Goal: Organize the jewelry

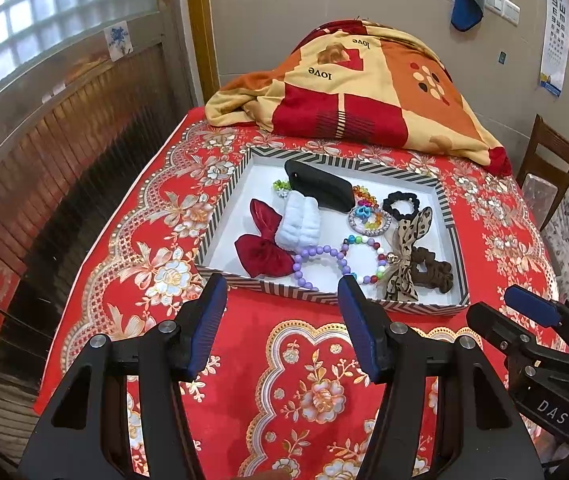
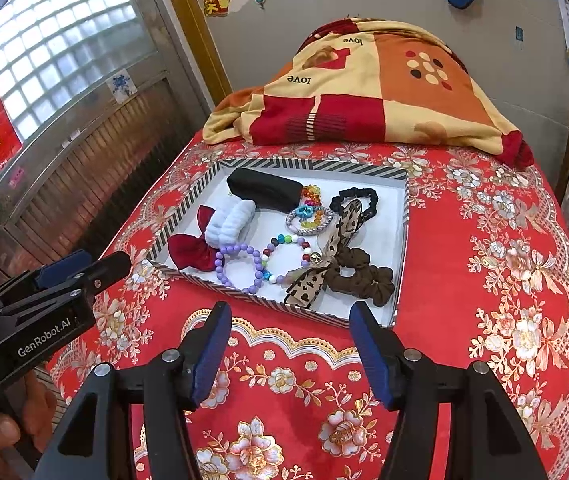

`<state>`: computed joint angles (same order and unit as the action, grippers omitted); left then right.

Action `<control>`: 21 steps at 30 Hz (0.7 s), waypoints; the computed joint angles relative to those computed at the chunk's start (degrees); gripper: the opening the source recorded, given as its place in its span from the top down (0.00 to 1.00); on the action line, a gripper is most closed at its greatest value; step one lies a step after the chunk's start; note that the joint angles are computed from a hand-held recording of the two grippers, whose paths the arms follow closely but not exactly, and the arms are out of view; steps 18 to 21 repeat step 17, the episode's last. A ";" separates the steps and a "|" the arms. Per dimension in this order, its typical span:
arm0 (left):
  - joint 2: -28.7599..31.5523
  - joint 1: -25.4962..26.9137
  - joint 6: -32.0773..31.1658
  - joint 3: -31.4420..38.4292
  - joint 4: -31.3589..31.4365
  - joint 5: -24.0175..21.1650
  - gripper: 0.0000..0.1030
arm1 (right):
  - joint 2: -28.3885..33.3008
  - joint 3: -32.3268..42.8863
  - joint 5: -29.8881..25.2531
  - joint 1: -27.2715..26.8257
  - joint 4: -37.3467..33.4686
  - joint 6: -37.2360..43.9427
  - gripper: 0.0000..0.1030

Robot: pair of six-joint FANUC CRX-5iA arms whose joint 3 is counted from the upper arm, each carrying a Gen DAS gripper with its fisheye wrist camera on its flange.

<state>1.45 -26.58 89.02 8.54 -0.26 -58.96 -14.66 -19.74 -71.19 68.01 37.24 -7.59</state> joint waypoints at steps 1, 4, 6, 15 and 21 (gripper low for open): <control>-0.04 0.02 0.01 0.00 0.05 -0.01 0.44 | -0.04 -0.08 0.07 -0.03 -0.04 0.12 0.43; 0.24 -0.11 0.31 -0.04 -0.06 0.16 0.44 | -0.02 -0.12 0.33 -0.24 -0.27 0.41 0.42; 0.40 -0.23 0.56 0.04 -0.30 0.26 0.44 | 0.05 -0.10 0.48 -0.36 -0.41 0.48 0.42; 0.37 -0.32 0.49 -0.26 -0.71 0.91 0.44 | -0.14 -0.61 1.60 -0.87 -0.96 0.70 0.42; 0.40 -0.37 0.62 -0.17 -0.83 0.72 0.44 | -0.76 -1.42 2.04 -1.08 -0.88 0.36 0.42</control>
